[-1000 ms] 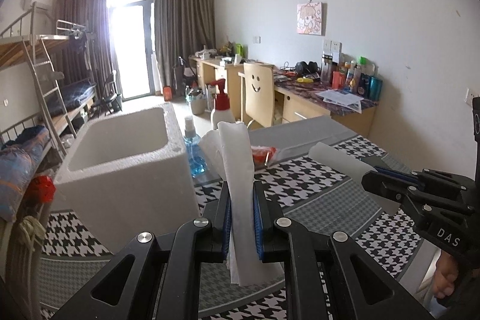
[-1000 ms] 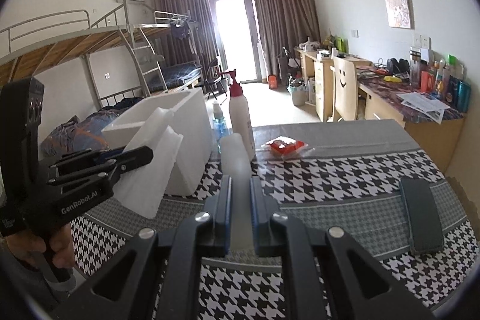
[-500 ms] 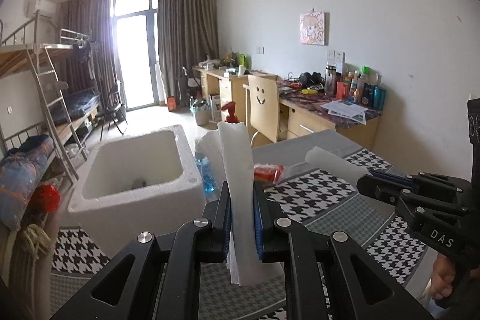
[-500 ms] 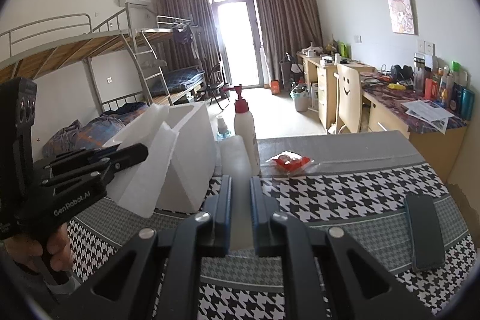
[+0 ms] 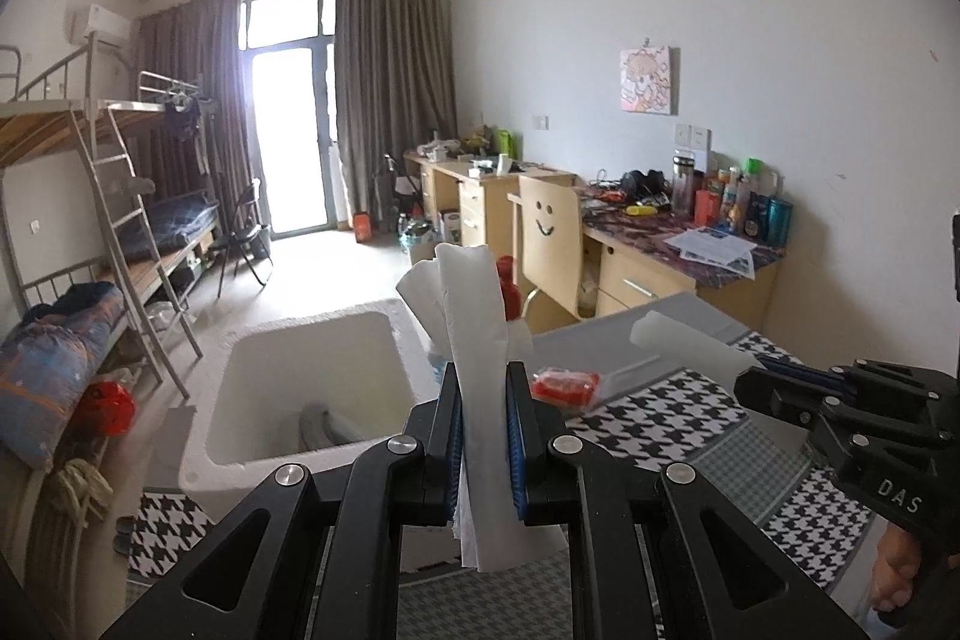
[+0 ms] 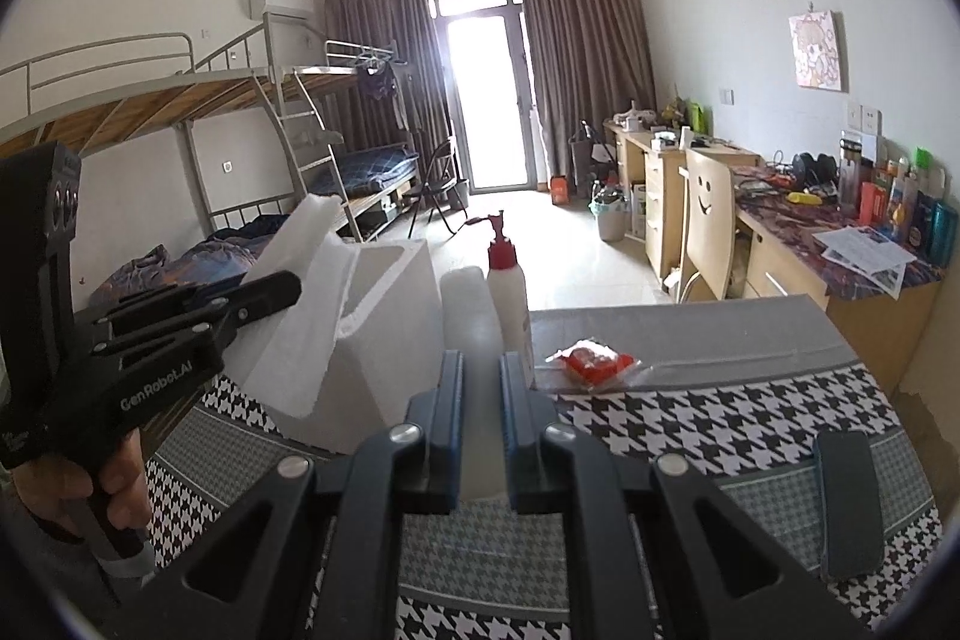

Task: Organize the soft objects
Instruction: 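Lower the left tool into the box and open it to drop the paper towel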

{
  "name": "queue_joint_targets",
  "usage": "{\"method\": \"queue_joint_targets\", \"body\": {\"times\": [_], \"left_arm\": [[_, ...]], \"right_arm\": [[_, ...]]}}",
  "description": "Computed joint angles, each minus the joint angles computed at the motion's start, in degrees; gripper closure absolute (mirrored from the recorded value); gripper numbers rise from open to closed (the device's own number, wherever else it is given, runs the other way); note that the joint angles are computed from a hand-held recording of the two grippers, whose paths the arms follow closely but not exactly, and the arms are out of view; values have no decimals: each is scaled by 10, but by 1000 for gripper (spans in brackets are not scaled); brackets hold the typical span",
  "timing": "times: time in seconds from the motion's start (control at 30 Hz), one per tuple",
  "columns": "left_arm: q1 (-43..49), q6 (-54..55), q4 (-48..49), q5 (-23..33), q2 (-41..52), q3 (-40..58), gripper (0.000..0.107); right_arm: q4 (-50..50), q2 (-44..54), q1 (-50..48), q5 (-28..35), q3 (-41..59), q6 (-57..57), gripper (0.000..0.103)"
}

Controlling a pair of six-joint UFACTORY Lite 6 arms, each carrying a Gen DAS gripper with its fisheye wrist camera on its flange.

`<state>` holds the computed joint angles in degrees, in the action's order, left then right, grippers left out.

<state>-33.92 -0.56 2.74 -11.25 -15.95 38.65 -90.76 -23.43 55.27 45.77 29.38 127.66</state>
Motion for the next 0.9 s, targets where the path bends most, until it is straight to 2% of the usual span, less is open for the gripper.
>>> {"method": "queue_joint_targets", "body": {"times": [0.4, 0.53, 0.63, 0.9], "left_arm": [[40, -101, 102, 4, 35, 53, 93], [49, -87, 86, 4, 36, 58, 93], [51, -40, 36, 4, 38, 63, 93], [68, -35, 31, 4, 48, 74, 93]], "right_arm": [[-19, 46, -41, -33, 65, -37, 89], [-20, 62, -41, -38, 87, -51, 89], [-31, 67, -47, -49, 98, -53, 89], [-43, 100, -61, -78, 134, -61, 89]]}}
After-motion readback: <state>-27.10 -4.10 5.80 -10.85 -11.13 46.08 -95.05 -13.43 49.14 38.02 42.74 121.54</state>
